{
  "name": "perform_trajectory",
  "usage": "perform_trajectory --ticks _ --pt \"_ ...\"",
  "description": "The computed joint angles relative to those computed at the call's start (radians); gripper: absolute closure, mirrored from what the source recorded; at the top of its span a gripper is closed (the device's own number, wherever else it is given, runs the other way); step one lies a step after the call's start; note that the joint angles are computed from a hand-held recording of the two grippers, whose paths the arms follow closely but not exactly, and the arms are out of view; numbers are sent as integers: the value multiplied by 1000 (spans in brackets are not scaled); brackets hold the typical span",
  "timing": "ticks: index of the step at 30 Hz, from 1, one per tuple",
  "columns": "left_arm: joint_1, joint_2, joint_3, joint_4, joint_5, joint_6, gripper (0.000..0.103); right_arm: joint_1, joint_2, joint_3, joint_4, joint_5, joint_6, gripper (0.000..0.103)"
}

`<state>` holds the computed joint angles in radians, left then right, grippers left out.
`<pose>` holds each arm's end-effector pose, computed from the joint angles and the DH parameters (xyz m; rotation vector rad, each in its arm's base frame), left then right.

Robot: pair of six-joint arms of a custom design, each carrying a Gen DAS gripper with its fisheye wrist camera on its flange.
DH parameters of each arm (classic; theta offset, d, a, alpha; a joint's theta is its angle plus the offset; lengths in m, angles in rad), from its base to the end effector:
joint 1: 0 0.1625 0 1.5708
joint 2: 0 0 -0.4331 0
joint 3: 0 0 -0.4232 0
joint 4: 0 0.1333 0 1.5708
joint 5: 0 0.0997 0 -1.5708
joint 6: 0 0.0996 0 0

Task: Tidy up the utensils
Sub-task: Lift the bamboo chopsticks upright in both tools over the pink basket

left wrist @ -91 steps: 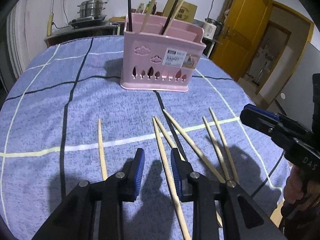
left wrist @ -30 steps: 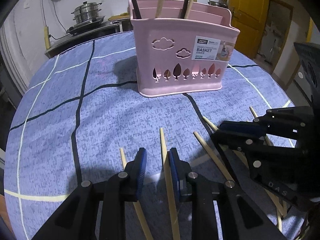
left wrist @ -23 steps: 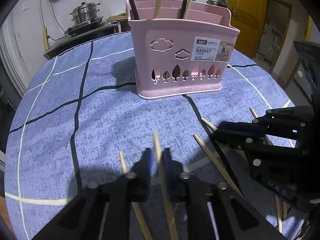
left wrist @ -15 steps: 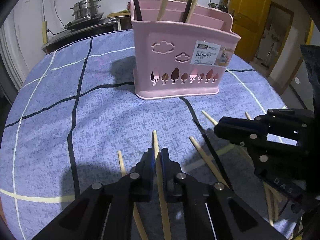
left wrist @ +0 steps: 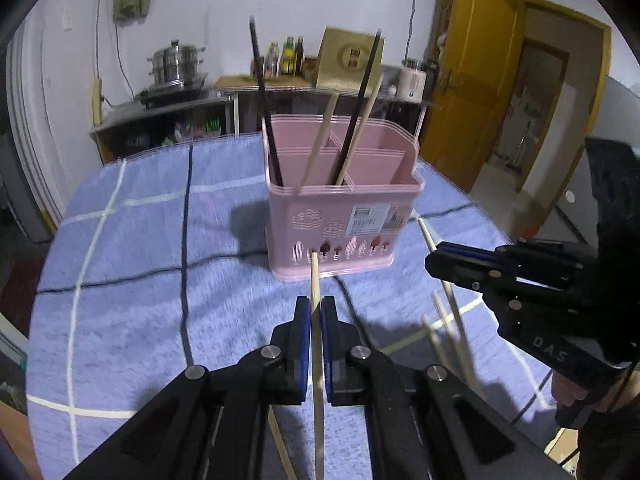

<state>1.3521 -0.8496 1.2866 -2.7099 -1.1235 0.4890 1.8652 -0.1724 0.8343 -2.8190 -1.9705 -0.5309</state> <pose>-0.0021 -0.8226 0.3045 0.6685 2.4086 -0.8276 0.3500 -0.8284 -0.0446 0.8944 -2.4381 0.7150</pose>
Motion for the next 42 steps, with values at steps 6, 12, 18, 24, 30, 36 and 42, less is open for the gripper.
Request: perform_trajectory --ticks 6,12,18,24,30,36,42 --pt "-28 -43 29 -47 -18 21 98 21 -34 38 -77 27 -19 97" --pt "-47 -69 47 -69 -23 33 99 33 -51 61 -126 40 -33 97" --pt "-51 -84 66 -78 -28 41 99 36 -61 85 -156 41 -35 97" --pt "-53 -92 70 -81 -37 42 99 38 -70 98 -186 58 -41 97" --pt "-59 -97 60 -73 -37 44 99 39 -65 83 -188 69 -39 97" --pt "-69 -86 21 -47 -34 51 99 37 -50 48 -173 82 -37 97" --pt "-84 -61 -49 -24 -18 59 99 35 -28 -20 -158 107 -22 97"
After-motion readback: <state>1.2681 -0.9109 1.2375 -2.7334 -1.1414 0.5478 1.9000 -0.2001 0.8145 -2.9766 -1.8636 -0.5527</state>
